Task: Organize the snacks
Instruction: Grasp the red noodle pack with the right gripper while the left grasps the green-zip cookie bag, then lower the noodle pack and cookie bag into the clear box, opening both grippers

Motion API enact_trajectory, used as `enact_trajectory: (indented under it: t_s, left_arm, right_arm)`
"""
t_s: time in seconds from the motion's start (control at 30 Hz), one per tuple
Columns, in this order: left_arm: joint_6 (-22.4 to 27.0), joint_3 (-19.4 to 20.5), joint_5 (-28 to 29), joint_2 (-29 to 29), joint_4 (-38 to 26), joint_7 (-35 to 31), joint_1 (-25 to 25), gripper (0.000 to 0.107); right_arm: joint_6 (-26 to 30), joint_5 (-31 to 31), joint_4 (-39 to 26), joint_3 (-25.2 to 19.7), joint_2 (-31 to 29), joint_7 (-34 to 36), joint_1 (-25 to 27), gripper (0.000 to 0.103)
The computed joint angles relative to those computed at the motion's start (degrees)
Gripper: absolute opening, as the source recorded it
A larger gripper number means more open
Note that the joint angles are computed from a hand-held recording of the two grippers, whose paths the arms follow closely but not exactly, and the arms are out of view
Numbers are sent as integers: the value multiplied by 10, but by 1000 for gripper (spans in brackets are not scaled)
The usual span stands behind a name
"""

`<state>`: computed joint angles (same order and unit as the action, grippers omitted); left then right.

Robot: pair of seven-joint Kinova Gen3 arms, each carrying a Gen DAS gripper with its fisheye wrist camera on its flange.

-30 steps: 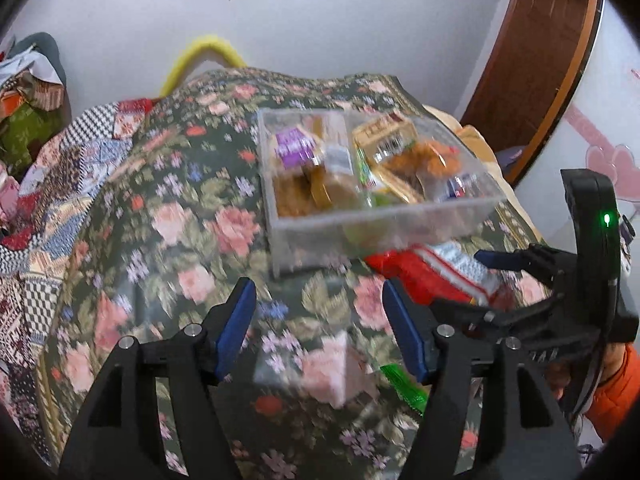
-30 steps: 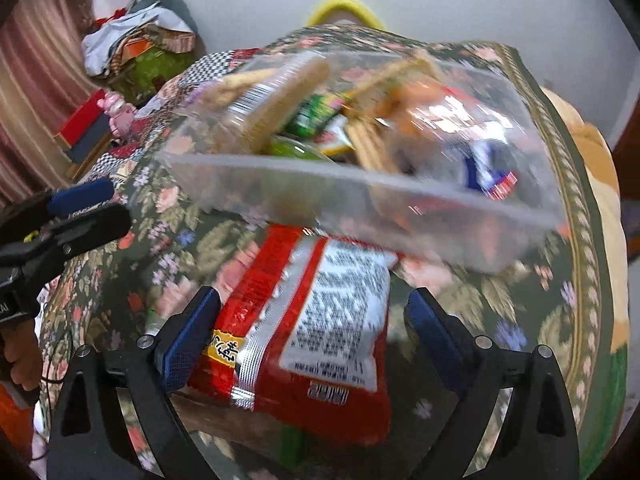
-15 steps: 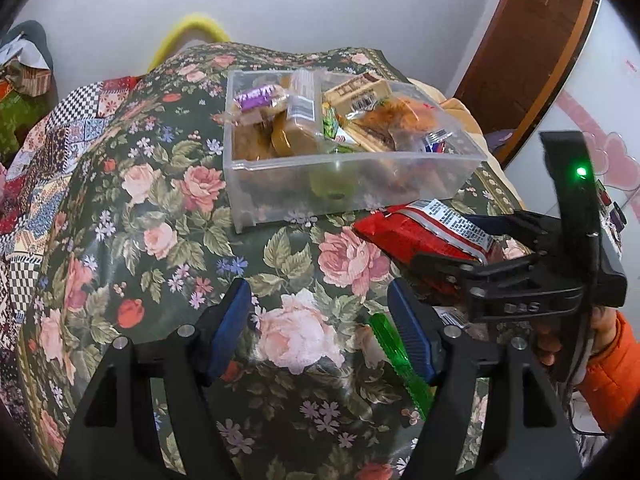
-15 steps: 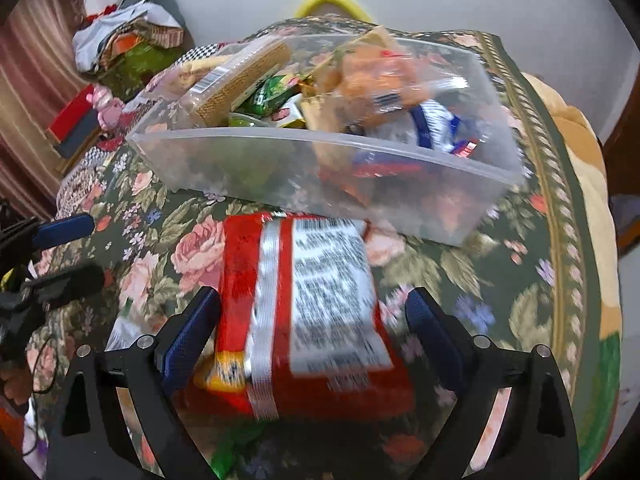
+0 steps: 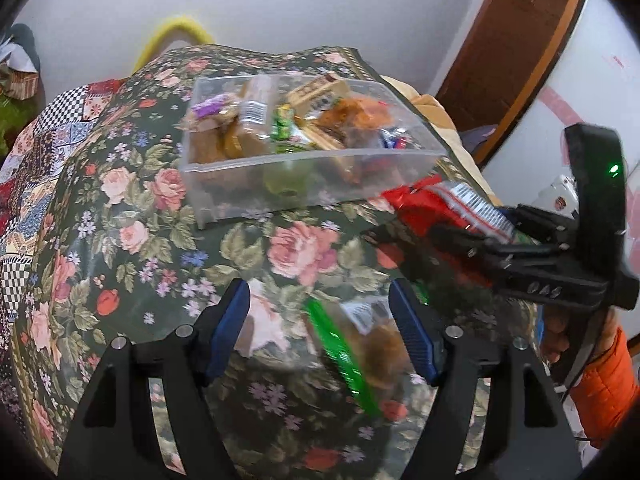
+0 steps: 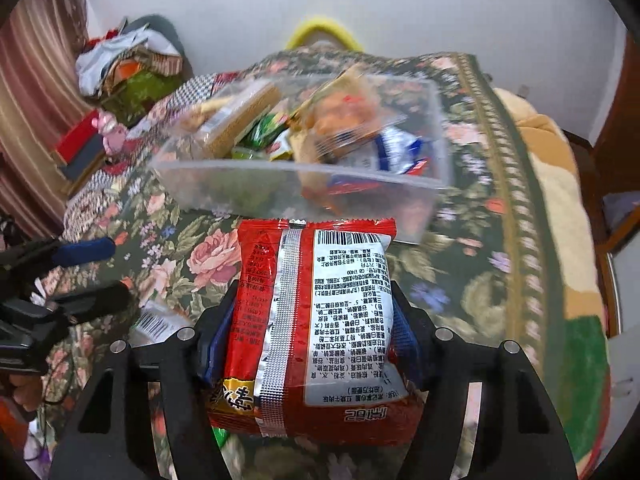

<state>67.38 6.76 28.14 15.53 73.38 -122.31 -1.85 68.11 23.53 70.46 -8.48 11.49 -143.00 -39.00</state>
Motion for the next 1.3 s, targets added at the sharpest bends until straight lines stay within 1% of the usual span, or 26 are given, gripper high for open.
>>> enact_trajectory:
  t_s: [0.17, 0.3, 0.37, 0.5, 0.63, 0.7, 0.73, 0.77, 0.83, 0.87, 0.93, 0.97, 1.0, 1.17, 1.3]
  left_arm:
    - [4, 4, -5, -11, 20, 7, 17, 77]
    - [3, 7, -29, -5, 28, 25, 42, 78]
    - [-21, 5, -58, -8, 43, 44, 64, 84]
    - [-48, 6, -78, -6, 57, 60, 78, 91]
    - [-52, 10, -57, 9, 55, 63, 67, 93]
    - [-48, 12, -48, 20, 49, 66, 62, 95]
    - [-38, 15, -45, 29, 42, 69, 58, 96]
    - [-37, 19, -51, 34, 40, 77, 58, 95]
    - [-63, 13, -66, 26, 55, 75, 75, 94]
    - [-74, 15, -73, 21, 62, 72, 79, 85]
    - [-93, 18, -79, 13, 73, 64, 84, 76]
    - [-96, 20, -75, 12, 76, 58, 83, 73]
    - [-97, 22, -64, 11, 78, 49, 76, 72]
    - [-128, 19, -54, -13, 88, 36, 71, 71]
    - [-123, 18, -23, -18, 62, 23, 53, 71]
  right_arm:
    - [-5, 25, 42, -12, -44, -46, -7, 64]
    - [-1, 40, 58, -27, -59, -68, -5, 64]
    - [-3, 38, 63, -32, -64, -72, -1, 64]
    - [-2, 40, 74, -40, -73, -85, 5, 64]
    - [-10, 35, 84, -45, -79, -93, 14, 64]
    - [-15, 30, 87, -47, -79, -93, 17, 64]
    - [-14, 30, 86, -48, -79, -94, 17, 64]
    - [-15, 30, 85, -49, -78, -93, 17, 64]
    - [-16, 31, 84, -50, -77, -94, 16, 64]
    - [-17, 31, 84, -50, -76, -95, 16, 64]
    - [-19, 31, 83, -50, -75, -94, 16, 64]
    - [-18, 32, 82, -49, -74, -94, 15, 64]
    - [-19, 33, 81, -49, -74, -94, 15, 64]
    - [-24, 44, 78, -46, -75, -102, 16, 64]
    - [-22, 59, 64, -43, -69, -99, 16, 64]
